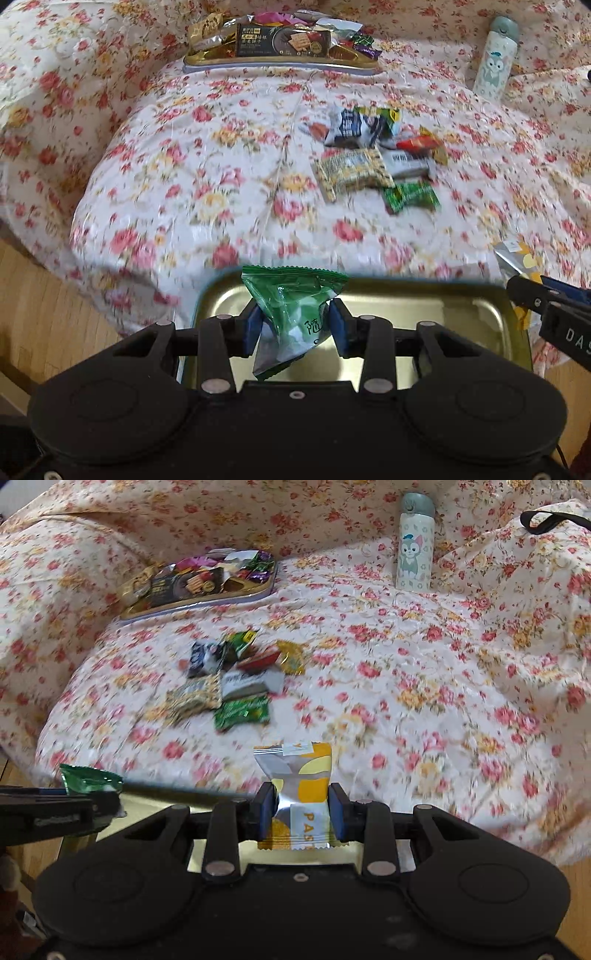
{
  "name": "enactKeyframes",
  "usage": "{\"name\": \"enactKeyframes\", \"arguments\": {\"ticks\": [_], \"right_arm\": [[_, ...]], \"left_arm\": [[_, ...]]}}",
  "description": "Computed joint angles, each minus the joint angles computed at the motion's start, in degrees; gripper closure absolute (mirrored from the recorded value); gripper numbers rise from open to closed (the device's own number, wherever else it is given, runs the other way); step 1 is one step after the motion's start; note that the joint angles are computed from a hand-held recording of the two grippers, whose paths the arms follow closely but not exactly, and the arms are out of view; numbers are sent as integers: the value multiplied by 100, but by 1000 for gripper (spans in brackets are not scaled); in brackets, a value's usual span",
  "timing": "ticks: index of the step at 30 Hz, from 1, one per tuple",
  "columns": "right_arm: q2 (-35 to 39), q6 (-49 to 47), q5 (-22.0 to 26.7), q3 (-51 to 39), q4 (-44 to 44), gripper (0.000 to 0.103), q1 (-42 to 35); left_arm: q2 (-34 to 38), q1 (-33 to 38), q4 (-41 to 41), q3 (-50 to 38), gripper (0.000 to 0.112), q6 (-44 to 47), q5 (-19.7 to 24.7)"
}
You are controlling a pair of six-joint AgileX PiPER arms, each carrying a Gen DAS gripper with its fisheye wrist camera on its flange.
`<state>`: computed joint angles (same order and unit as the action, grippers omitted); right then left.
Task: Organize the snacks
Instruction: 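Carry both held packets over the gold tray with both tools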
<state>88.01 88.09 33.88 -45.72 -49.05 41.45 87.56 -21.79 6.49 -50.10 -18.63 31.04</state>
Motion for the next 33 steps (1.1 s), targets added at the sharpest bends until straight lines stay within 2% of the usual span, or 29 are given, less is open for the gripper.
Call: {"name": "enactKeyframes", "arguments": {"ticks": [9,17,26,33], "right_arm": [[-422,1250,439,577,-370,70,1137],[-591,1907,839,908,-472,70,1919],[-545,1852,829,1034,-161,70,2093],[-340,1587,621,988,86,70,2022]], "left_arm": [[-666,-652,1106,934,65,-1585,-126],[-913,-1234,2035,1431,65,-2884,38],[-934,-1641,2586,1660,65,-3697,224],[-855,-1556,2678,1730,65,-3852,255]]}}
